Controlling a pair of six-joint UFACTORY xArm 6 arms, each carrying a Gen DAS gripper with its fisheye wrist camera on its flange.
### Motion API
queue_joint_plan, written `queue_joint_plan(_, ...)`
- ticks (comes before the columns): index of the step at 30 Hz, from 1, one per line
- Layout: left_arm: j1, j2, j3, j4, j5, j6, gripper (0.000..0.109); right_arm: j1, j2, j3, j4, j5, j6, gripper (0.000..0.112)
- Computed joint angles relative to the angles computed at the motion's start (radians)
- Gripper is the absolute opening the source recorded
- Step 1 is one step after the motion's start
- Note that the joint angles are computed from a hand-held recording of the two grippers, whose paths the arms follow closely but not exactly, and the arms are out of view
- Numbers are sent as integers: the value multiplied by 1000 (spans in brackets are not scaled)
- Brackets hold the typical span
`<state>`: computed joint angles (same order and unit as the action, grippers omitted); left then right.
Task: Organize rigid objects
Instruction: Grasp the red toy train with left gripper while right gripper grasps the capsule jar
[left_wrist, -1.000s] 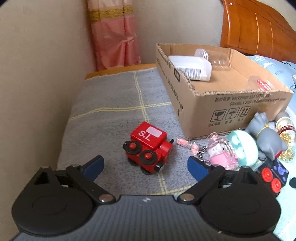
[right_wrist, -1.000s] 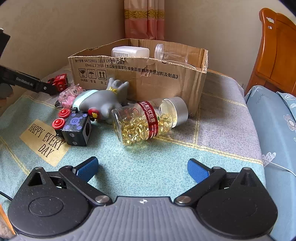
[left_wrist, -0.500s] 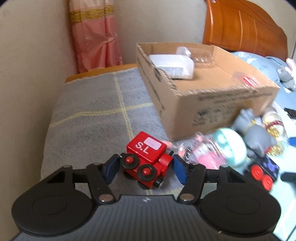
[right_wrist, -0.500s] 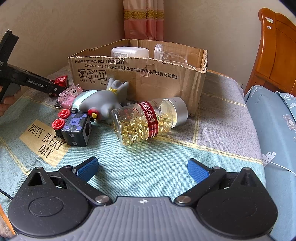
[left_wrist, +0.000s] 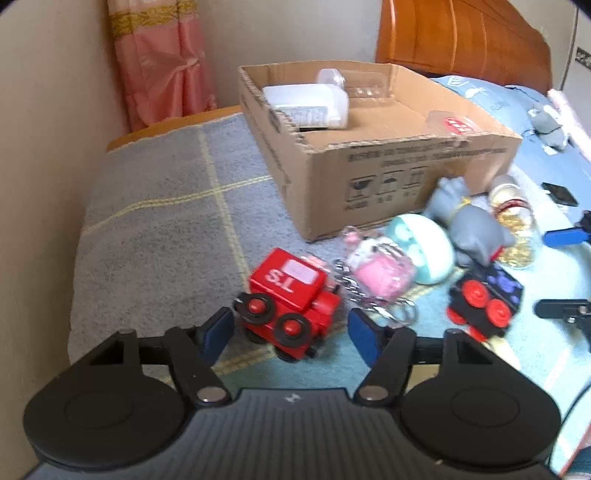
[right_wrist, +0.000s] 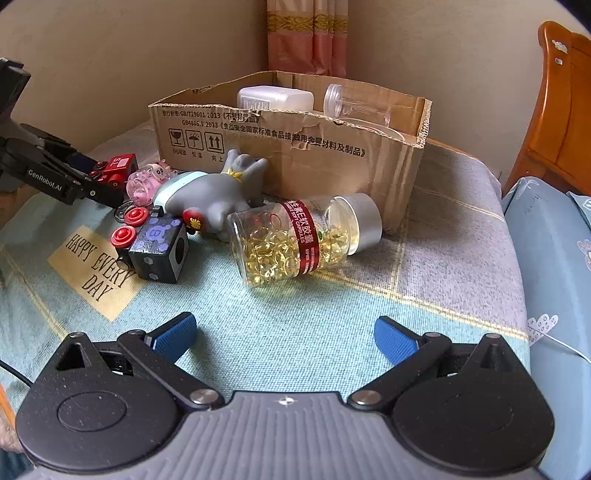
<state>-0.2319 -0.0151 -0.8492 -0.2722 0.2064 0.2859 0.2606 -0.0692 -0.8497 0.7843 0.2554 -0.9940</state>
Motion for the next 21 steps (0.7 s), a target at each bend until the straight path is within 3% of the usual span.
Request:
queue_joint_plan(3,-12,-16,4,-30,32,80,66,0,1,-1,3,-1,-3,103)
queue_joint_plan(5,-10,-16,17,35,1,43,74,-2,3,-6,1,8,-8,103)
queue_joint_plan(8,4,4,8,73,-26,-10,74,-16,14,-29,-5,48,-33,103)
queue_joint_plan(13,-4,33,-9,-66,-62,111,74,-55,62,-107,13,144,-127,103)
queue_joint_plan(17,-18,33,-18,-184,-52,237,60,-69,111,-173,-8,174,-132,103)
queue_joint_plan(21,-19,37,-22,-173,-53,223,59,-68,134,-206,-17,178,-194,103)
